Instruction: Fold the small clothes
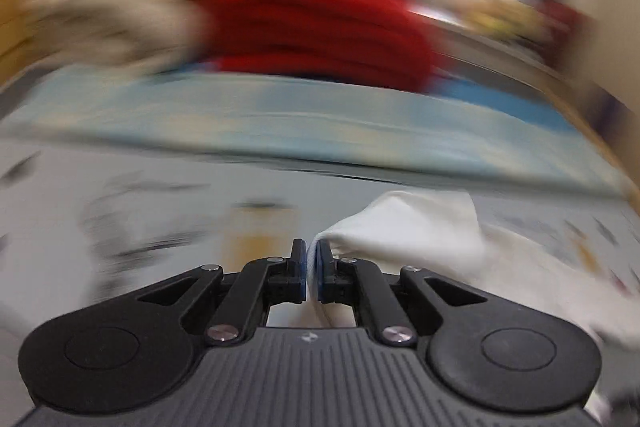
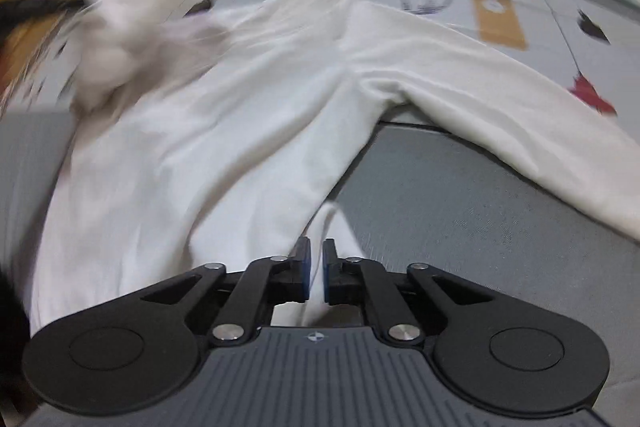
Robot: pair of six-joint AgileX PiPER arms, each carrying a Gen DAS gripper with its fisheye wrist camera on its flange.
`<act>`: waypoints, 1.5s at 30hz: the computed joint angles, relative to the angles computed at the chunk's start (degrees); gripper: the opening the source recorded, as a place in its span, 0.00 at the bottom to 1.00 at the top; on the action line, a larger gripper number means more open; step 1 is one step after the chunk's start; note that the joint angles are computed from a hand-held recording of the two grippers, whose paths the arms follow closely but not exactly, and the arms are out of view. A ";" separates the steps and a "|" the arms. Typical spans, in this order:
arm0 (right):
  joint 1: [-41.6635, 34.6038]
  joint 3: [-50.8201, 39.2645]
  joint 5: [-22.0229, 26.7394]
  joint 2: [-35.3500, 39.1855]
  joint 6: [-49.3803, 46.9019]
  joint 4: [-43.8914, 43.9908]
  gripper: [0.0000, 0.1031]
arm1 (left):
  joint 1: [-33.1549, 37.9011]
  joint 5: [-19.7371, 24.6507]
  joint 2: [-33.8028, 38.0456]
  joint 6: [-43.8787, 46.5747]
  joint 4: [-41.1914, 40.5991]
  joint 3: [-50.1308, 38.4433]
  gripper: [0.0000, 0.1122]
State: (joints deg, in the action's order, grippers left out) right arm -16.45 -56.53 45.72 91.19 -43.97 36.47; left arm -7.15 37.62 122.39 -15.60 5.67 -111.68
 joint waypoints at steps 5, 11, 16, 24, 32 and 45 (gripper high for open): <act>4.64 -0.50 -1.68 4.15 2.77 -6.31 0.11 | 11.40 10.23 4.02 -14.60 10.81 -3.45 0.04; 6.58 -2.78 -2.12 5.61 5.15 -8.06 0.16 | 19.53 23.15 8.76 -18.41 8.04 -9.89 0.09; 8.91 -2.67 -3.13 5.22 7.33 -12.03 0.04 | 14.74 22.22 4.50 -23.36 17.50 -6.95 0.20; 5.61 1.39 0.67 0.74 2.68 -13.18 0.00 | 3.39 4.23 0.33 2.85 -2.85 1.81 0.38; -5.51 7.68 15.26 -4.14 -13.88 -10.30 0.00 | -4.72 4.27 6.58 18.06 -4.87 3.17 0.58; -22.99 0.45 10.69 -0.42 -18.99 18.16 0.05 | -4.41 1.98 16.34 1.14 11.73 -10.25 0.03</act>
State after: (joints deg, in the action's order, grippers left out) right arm -39.44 -56.08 56.41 90.77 -62.96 54.63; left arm -11.55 39.60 138.73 -14.46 17.40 -121.93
